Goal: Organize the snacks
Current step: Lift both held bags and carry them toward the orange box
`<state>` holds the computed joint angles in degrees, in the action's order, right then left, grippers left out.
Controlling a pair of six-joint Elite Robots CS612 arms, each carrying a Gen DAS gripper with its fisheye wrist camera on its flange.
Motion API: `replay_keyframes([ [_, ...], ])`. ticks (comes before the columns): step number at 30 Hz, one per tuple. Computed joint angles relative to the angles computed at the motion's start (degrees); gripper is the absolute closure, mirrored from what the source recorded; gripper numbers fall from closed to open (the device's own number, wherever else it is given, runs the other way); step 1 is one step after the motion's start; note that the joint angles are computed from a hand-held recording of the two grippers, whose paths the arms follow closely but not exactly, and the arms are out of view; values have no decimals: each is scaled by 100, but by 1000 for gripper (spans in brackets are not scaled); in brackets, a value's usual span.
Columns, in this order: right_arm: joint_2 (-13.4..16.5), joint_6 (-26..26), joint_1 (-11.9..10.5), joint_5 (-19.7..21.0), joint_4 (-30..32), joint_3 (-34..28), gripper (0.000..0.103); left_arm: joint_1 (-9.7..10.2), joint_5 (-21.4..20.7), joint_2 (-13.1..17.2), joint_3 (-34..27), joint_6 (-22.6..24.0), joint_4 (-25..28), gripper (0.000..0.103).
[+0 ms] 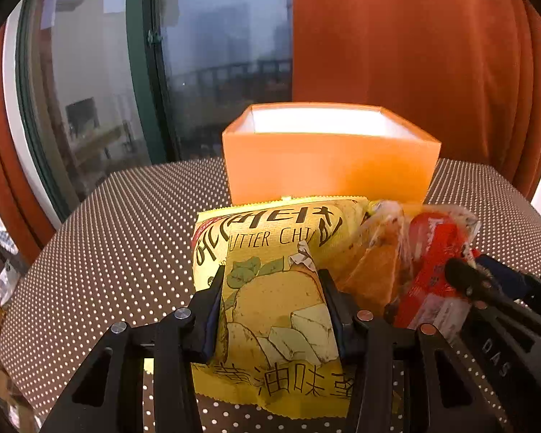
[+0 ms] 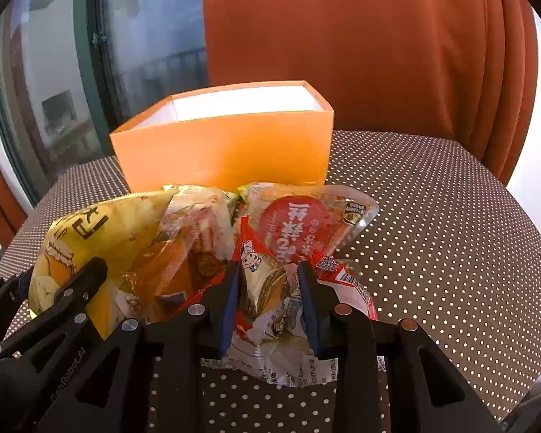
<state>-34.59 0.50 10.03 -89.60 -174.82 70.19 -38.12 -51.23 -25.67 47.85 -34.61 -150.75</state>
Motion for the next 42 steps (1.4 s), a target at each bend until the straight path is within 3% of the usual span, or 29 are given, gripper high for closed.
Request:
replay_keyframes([
  [5,-78,5,-10,119,-115,88,69,4,-122,-106,134,-21,-265,55],
  [19,-181,-9,-11,342,-373,18,69,-18,205,-217,63,484,-814,58],
  [23,-205,-8,-23,444,-483,14,69,-15,168,-170,-89,621,-700,65],
  [28,-204,1,-37,504,-449,20,69,-3,87,-206,11,410,-482,72],
  [34,-180,44,-20,601,-217,28,69,26,-152,-319,311,55,-68,57],
  [37,-156,-5,7,623,-90,23,69,36,-194,-338,395,-62,-2,40],
  [39,-144,2,16,617,-20,21,69,37,-183,-356,454,-153,87,22],
  [42,-147,-1,30,604,-67,77,69,18,-168,-404,597,-149,-55,17],
])
